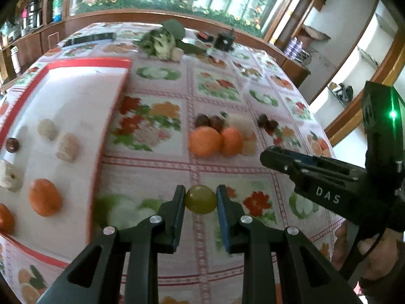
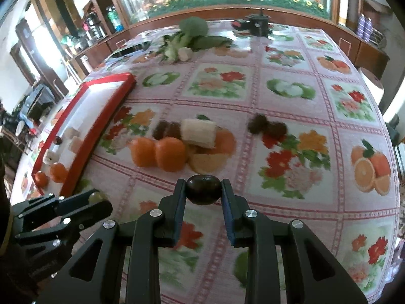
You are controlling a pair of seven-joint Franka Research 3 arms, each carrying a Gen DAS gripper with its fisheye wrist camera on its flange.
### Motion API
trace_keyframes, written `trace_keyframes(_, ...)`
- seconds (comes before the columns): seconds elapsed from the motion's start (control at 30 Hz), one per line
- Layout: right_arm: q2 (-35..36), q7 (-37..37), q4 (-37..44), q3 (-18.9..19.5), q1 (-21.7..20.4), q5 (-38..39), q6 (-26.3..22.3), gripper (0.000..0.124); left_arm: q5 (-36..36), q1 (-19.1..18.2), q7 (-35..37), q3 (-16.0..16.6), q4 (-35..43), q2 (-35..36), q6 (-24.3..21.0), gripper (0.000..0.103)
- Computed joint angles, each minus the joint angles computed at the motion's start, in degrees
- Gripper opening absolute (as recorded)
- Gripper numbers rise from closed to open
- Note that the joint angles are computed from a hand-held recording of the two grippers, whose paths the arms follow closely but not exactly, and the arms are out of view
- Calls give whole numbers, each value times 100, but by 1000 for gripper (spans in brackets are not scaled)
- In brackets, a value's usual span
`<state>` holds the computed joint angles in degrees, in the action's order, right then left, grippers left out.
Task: Organize fruits
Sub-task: 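Carry the held grape and plum over the tray, then lower the grape and plum into the tray and open both tools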
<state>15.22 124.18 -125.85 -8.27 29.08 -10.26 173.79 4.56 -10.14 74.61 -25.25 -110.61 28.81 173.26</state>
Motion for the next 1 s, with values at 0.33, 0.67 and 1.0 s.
trace_keyframes(0.33, 763, -677, 1463, 454, 3, 348, -506, 27, 37, 310, -246, 435, -334, -397, 216, 27)
trace_keyframes(0.67, 2151, -1447, 3720, 759, 113, 874, -1227, 27, 632, 112, -911, 1440, 290, -162, -133, 27)
trace_keyframes(1.0, 3537, -1861, 5831, 845, 129, 1175, -2347, 27, 656, 368, -903, 1354, 1254, 591, -706, 27)
